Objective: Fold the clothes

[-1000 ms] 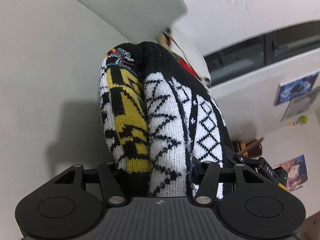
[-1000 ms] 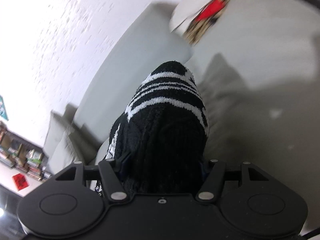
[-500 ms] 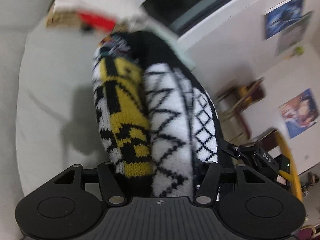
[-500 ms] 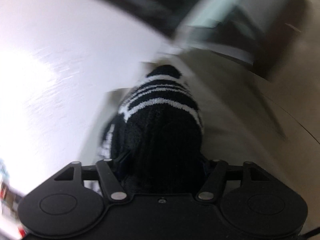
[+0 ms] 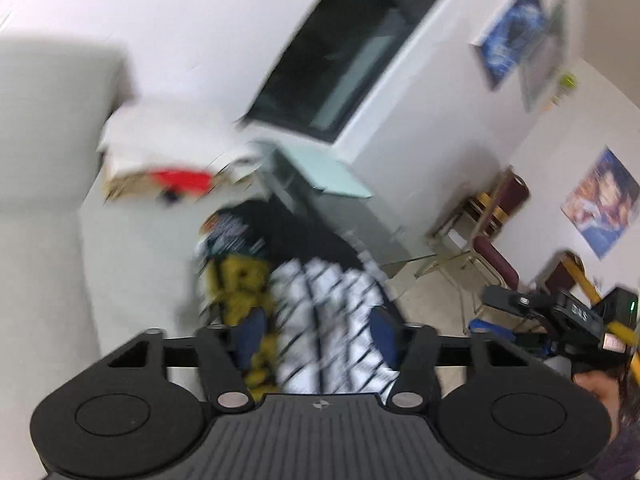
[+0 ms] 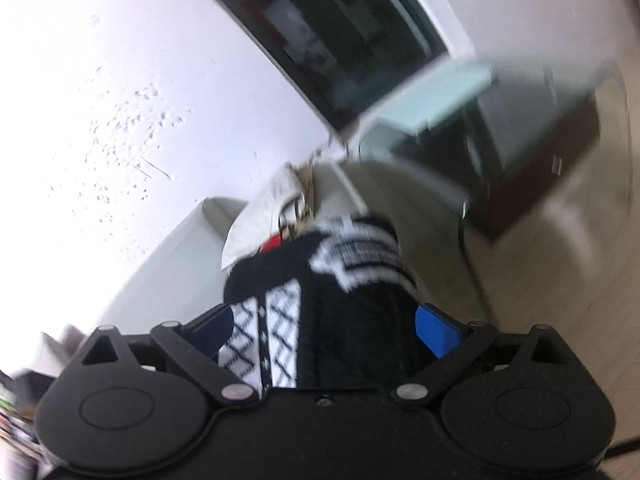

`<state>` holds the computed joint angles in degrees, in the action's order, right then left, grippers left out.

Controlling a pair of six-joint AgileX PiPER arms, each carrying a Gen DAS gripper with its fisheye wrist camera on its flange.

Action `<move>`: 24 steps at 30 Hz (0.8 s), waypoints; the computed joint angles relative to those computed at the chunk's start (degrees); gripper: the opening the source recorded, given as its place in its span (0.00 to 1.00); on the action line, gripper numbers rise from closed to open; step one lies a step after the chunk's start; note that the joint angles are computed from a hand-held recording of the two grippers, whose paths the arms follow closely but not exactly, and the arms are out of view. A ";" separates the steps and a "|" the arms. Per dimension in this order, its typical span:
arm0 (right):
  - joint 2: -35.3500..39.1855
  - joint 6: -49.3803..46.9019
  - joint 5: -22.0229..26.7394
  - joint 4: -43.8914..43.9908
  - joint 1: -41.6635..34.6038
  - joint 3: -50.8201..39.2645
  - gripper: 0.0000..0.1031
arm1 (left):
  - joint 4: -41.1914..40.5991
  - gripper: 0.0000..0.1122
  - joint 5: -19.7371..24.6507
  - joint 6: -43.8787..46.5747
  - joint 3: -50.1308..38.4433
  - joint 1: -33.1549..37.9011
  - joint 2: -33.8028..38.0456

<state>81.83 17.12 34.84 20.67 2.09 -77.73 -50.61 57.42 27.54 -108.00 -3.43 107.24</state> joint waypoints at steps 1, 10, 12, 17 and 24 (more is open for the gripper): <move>1.04 3.98 1.75 -4.60 1.33 -2.91 0.86 | 2.82 0.30 0.76 -1.31 -3.37 -1.72 1.69; 20.75 11.19 18.81 -21.06 6.06 -28.12 0.19 | 29.64 0.05 5.58 -21.89 -23.10 -10.84 17.89; 26.07 9.65 20.91 -21.97 6.80 -33.34 0.24 | 32.97 0.05 4.14 -23.08 -22.02 -10.77 18.83; 37.14 9.40 28.33 -26.80 9.14 -46.84 0.25 | 37.88 0.05 5.93 -25.49 -26.64 -11.91 21.78; 22.50 5.31 20.71 -21.94 6.48 -29.93 0.25 | 32.41 0.12 3.98 -17.32 -19.24 -10.00 12.63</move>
<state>104.32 22.43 55.55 -1.27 8.56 -107.66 -18.19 61.40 10.22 -127.24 -13.43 119.87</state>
